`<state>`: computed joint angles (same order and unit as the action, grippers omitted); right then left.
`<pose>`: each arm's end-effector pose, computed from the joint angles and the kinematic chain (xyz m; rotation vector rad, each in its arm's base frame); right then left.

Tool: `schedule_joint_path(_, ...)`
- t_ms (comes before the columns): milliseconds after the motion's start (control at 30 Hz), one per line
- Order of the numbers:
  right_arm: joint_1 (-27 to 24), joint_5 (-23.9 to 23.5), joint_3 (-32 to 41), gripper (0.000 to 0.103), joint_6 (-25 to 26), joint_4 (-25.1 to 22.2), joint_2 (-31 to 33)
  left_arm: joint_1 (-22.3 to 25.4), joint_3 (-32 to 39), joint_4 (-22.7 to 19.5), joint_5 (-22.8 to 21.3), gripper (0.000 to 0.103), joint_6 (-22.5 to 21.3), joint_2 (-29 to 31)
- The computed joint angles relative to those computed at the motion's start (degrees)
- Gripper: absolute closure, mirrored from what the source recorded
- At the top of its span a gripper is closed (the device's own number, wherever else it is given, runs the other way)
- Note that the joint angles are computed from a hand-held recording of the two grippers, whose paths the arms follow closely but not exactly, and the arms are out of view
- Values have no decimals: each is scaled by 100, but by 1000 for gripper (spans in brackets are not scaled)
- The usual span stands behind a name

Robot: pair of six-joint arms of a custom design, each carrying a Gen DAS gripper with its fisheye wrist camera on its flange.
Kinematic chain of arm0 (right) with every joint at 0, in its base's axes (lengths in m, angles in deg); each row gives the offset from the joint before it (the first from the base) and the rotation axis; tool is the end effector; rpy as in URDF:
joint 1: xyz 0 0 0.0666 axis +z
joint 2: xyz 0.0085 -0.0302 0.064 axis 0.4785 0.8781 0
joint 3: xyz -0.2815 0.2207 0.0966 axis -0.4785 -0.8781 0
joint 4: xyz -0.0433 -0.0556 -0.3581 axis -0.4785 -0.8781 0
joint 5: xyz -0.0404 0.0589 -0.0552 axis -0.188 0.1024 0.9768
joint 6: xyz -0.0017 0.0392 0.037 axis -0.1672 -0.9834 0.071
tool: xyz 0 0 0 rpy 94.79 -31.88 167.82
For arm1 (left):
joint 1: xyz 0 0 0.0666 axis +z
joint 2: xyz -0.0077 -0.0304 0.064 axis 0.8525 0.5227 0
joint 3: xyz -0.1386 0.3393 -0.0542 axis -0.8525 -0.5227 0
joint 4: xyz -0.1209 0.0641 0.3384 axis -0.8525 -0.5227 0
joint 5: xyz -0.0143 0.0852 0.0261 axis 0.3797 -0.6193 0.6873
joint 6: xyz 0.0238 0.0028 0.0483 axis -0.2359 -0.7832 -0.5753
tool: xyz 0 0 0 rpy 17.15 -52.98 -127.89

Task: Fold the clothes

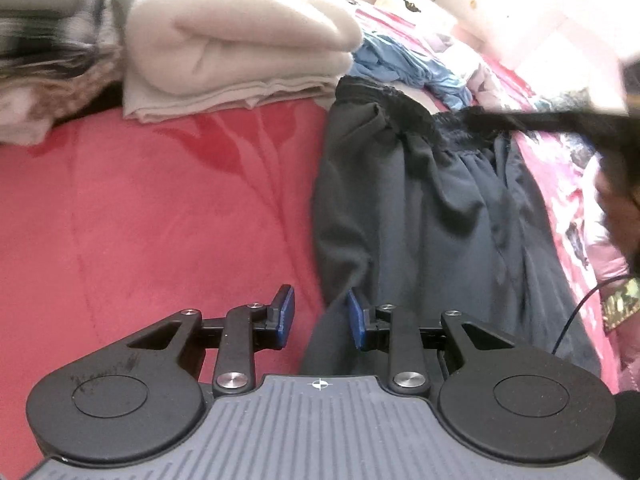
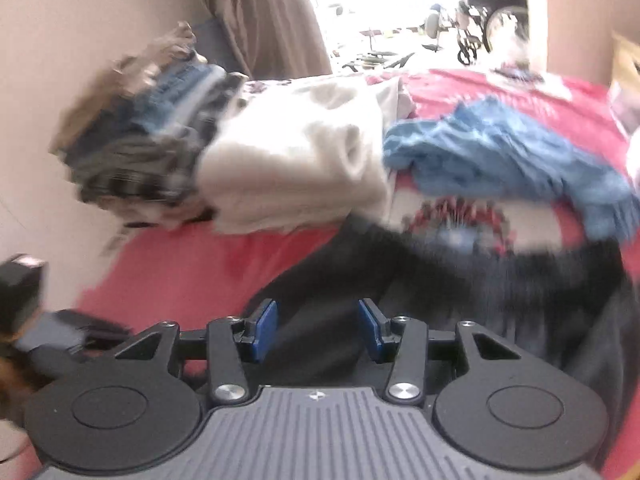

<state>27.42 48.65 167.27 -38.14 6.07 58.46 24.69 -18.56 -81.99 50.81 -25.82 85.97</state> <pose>0.3272 0.0061 0.5011 -0.3089 2.4221 0.4049 0.2982 -0.2099 0.4297 0.4203 2.5574 -0.6553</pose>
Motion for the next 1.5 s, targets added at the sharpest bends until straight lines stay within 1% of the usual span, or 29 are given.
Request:
schedule_joint_path(133,131,117,-81,51,-83,797,484,64,-139,405,136,75,-88,140)
schedule_joint_path(200,206,113,-7,51,-55,823,779,79,-256,582,200,76,-87,99)
schedule_joint_path(233,227,97,25,51,23,753,919,75,-294,625,200,76,-123,73)
schedule_joint_path(267,245,81,61,55,113,667,1061,66,-318,658,181,79,-163,56)
schedule_joint_path(300,278,102,113,65,198,590,1194,58,-344,692,165,83,-202,39)
schedule_joint_path(333,294,123,96,100,264,563,1250,73,-363,731,191,87,-204,42)
schedule_joint_path(367,310,167,30,102,228,658,1231,92,-399,782,228,95,-163,15)
schedule_joint_path(400,290,122,-105,102,183,875,1134,107,-418,825,267,98,-122,4)
schedule_joint_path(467,248,38,-332,102,39,1305,908,65,-431,876,113,101,-114,-33)
schedule_joint_path(500,228,1,-439,102,-38,1520,798,44,-432,909,1,102,-121,-70)
schedule_joint_path(600,120,-243,-679,102,-250,2108,574,36,-414,998,-526,102,-138,-194)
schedule_joint_path(700,85,-327,-830,102,-473,2550,586,100,-383,938,-883,102,-172,-223)
schedule_joint_path(800,98,-415,-880,102,-801,2705,829,116,-356,749,-1083,100,-159,-82)
schedule_joint_path(867,161,-236,-887,102,-887,2648,1001,111,-396,773,-1136,98,-136,-72)
schedule_joint_path(933,118,-206,-933,102,-987,2653,1017,109,-395,742,-1145,96,-169,-103)
schedule_joint_path(1000,-18,-278,-994,102,-1184,2731,893,174,-346,619,-1083,83,-83,-138)
schedule_joint_path(1033,-150,-397,-1006,102,-1294,2754,789,207,-322,559,-1052,82,-41,-157)
schedule_joint_path(1100,-483,-648,-943,102,-1435,2641,546,263,-275,532,-1087,78,25,-230)
schedule_joint_path(1133,-690,-762,-873,101,-1450,2497,398,275,-246,538,-1136,77,48,-254)
schedule_joint_path(1167,-881,-851,-797,100,-1441,2336,277,286,-214,545,-1181,72,67,-276)
schedule_joint_path(1267,-1592,-1135,-537,97,-1563,1666,-48,330,-11,758,-945,70,-151,-133)
schedule_joint_path(1333,-2104,-1270,-372,97,-1576,1152,-197,219,265,843,-775,70,-262,140)
schedule_joint_path(1400,-2567,-1278,-297,97,-1442,703,-369,68,533,1008,-603,70,-343,428)
schedule_joint_path(1467,-3024,-1342,-276,97,-1144,240,-534,-128,726,1228,-518,70,-467,709)
schedule_joint_path(1500,-3257,-1429,-255,97,-981,-8,-583,-244,806,1316,-557,70,-520,856)
